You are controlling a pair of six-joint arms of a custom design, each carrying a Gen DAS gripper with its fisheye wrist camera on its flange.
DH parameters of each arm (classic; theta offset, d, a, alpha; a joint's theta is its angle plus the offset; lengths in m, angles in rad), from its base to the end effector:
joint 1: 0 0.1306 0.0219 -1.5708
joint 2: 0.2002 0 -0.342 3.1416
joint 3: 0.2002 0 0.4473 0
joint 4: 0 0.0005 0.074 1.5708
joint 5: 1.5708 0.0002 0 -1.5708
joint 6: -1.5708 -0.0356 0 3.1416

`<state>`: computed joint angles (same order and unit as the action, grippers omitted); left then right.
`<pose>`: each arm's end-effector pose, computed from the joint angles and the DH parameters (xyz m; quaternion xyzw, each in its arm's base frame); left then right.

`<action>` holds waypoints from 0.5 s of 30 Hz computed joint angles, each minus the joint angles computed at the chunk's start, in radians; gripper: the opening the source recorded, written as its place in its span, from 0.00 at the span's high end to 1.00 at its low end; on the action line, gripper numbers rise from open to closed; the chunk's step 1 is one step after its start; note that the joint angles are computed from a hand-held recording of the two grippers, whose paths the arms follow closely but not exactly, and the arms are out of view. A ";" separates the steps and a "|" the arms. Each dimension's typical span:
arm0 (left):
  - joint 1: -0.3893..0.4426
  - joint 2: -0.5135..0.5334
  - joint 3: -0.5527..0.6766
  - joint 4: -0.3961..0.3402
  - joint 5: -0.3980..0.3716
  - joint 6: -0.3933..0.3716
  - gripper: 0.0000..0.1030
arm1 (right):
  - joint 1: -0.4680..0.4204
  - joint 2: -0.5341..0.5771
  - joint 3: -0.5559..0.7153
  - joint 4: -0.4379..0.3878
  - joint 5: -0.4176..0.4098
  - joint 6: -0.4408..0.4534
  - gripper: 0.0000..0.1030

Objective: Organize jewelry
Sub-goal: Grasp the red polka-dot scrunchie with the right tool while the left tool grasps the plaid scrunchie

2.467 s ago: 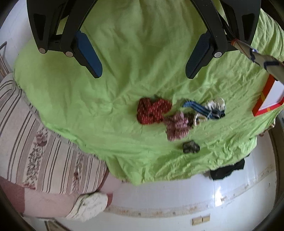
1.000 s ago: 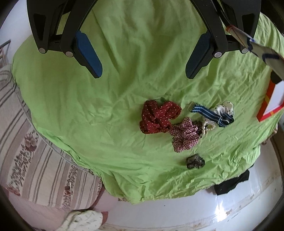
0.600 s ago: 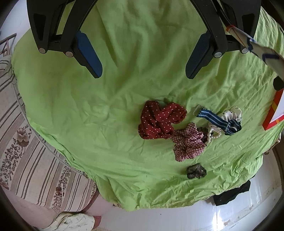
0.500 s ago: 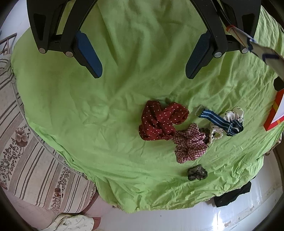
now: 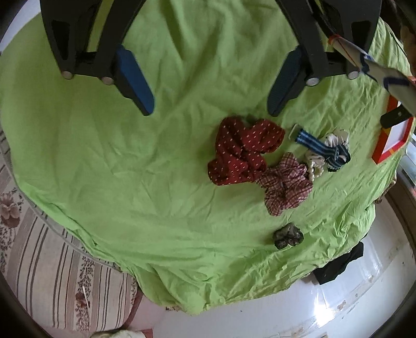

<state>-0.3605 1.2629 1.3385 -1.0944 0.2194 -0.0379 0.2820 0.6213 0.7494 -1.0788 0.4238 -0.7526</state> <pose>0.4537 -0.1799 0.4117 0.2185 0.9316 -0.1475 0.2504 0.2869 0.0674 0.3514 0.2795 0.8904 -0.0266 0.3583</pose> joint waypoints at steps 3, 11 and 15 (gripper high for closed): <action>-0.012 0.055 0.055 -0.020 0.028 -0.005 0.35 | -0.046 0.004 -0.003 0.032 -0.057 0.029 0.20; -0.084 0.171 0.197 -0.018 0.077 -0.005 0.35 | -0.103 0.076 0.015 0.159 -0.136 0.108 0.20; -0.148 0.231 0.252 -0.007 0.069 -0.042 0.35 | -0.127 0.123 0.019 0.191 -0.157 0.110 0.20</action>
<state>-0.5083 1.4937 1.5906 -1.1012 0.2885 -0.0801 0.1554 0.7445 0.7679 -0.8882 0.2667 -0.6429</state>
